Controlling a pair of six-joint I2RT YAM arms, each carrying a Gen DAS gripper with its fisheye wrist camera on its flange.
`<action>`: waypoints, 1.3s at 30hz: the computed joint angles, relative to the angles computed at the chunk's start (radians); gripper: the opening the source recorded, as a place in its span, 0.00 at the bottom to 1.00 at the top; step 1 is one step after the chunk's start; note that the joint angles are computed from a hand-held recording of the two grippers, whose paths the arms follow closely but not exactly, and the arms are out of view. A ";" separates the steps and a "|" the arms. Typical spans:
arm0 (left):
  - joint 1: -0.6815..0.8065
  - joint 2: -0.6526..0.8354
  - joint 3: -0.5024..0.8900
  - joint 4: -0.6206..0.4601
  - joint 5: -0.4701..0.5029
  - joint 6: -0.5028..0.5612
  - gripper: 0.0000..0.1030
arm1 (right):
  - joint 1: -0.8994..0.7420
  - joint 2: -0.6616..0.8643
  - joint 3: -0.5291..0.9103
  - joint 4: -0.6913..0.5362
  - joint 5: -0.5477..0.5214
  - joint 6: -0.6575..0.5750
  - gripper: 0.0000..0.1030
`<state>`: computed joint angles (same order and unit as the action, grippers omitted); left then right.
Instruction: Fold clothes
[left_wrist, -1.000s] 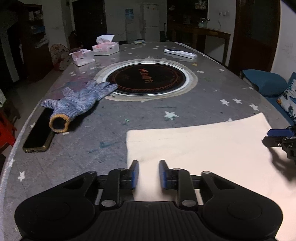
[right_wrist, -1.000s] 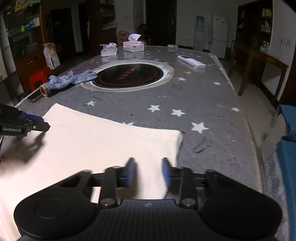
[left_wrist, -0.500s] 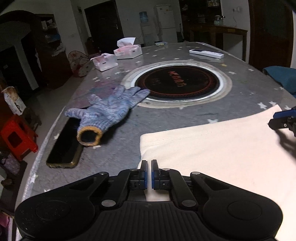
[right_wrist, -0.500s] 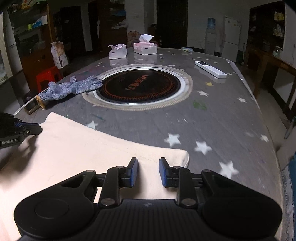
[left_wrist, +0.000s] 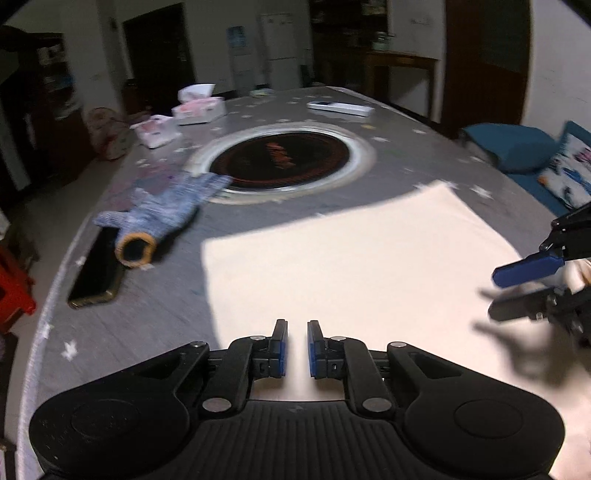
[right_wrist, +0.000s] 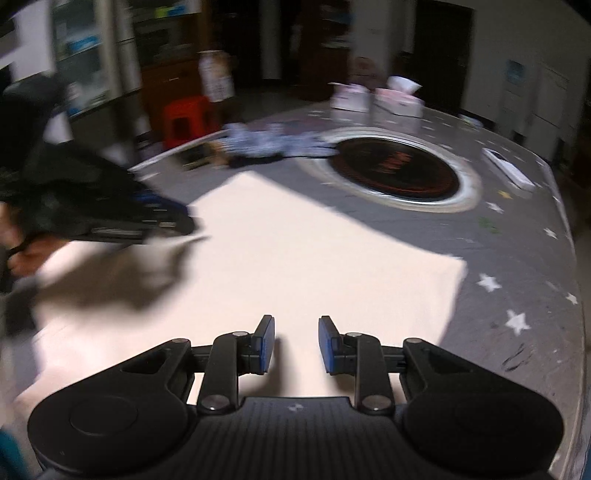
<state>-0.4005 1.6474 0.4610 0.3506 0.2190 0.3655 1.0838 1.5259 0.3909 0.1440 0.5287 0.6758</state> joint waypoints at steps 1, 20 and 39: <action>-0.004 -0.010 -0.019 0.007 0.002 0.001 0.12 | 0.052 -0.015 0.011 -0.036 0.012 0.022 0.24; -0.010 -0.099 -0.179 0.075 0.027 -0.004 0.12 | 0.372 0.227 0.240 -0.153 0.074 0.072 0.04; -0.081 -0.175 -0.209 0.076 0.029 -0.040 0.16 | 0.569 0.076 0.147 -0.370 0.230 0.551 0.12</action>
<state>-0.4812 1.4720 0.2521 0.4265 0.2480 0.3257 1.6528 1.6023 0.5376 -0.2263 0.7587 1.2265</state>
